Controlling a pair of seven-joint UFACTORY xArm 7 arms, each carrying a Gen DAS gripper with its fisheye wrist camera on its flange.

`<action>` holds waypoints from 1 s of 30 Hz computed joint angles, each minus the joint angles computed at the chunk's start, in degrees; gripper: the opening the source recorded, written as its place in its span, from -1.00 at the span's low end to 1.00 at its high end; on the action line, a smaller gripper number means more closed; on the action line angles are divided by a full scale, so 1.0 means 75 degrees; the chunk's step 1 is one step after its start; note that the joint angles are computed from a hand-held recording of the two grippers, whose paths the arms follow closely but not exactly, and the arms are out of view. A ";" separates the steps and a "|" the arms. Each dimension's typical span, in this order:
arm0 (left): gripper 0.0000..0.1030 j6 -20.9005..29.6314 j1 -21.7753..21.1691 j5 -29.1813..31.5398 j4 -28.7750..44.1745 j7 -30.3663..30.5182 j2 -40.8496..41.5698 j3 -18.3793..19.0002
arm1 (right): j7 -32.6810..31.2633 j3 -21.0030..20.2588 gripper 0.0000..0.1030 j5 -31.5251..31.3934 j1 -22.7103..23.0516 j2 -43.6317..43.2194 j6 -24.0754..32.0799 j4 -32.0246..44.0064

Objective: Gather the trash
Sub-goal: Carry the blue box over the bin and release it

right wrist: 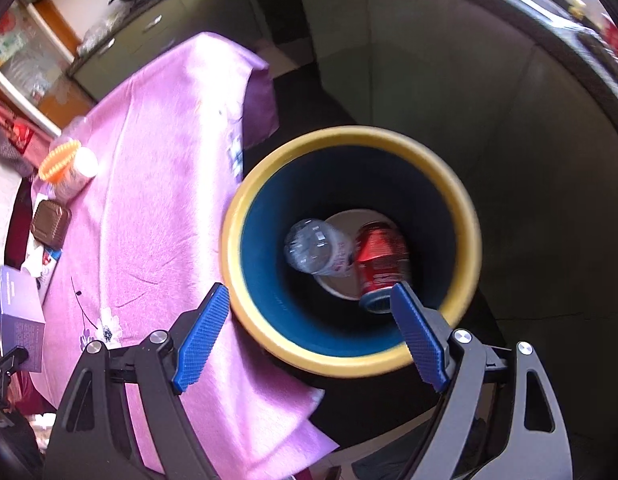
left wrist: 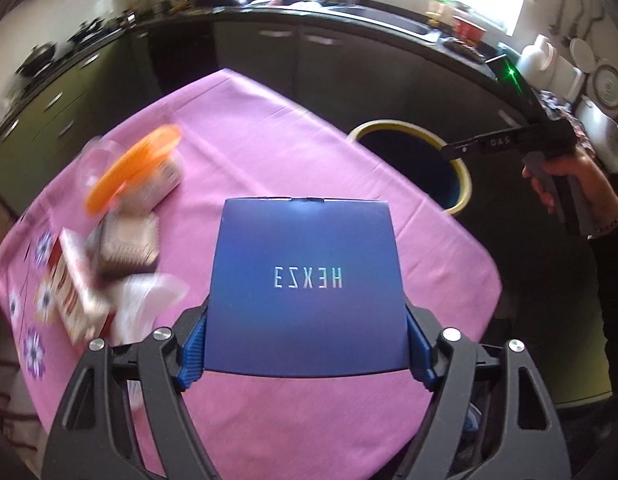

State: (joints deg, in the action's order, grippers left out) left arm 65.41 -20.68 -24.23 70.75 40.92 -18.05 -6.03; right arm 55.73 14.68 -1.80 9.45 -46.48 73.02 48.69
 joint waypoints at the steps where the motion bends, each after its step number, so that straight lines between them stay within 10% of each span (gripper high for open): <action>1: 0.44 -0.0018 -0.0121 -0.0050 0.0262 -0.0029 0.0221 -0.0143 | 0.0078 0.0025 0.59 -0.0069 -0.0034 -0.0240 0.0176 -0.0025; 10: 0.44 0.0219 -0.1531 0.0722 0.3465 -0.1375 0.3469 -0.1526 | 0.0446 0.0064 0.59 0.0067 -0.0195 -0.2151 0.1530 -0.0467; 18: 0.48 0.0381 -0.2916 0.1965 0.5588 -0.2825 0.5873 -0.1502 | 0.0573 0.0032 0.59 0.0346 -0.0447 -0.3289 0.2479 -0.0754; 24: 0.69 -0.0580 -0.2459 0.1454 0.4524 -0.2633 0.5199 -0.1525 | 0.0435 -0.0004 0.59 0.0447 -0.0620 -0.3398 0.2471 -0.0791; 30: 0.83 -0.1341 -0.0839 -0.1445 0.1942 -0.0643 0.2514 -0.1216 | 0.0216 0.0231 0.59 0.0553 -0.0606 -0.2530 0.1304 -0.0612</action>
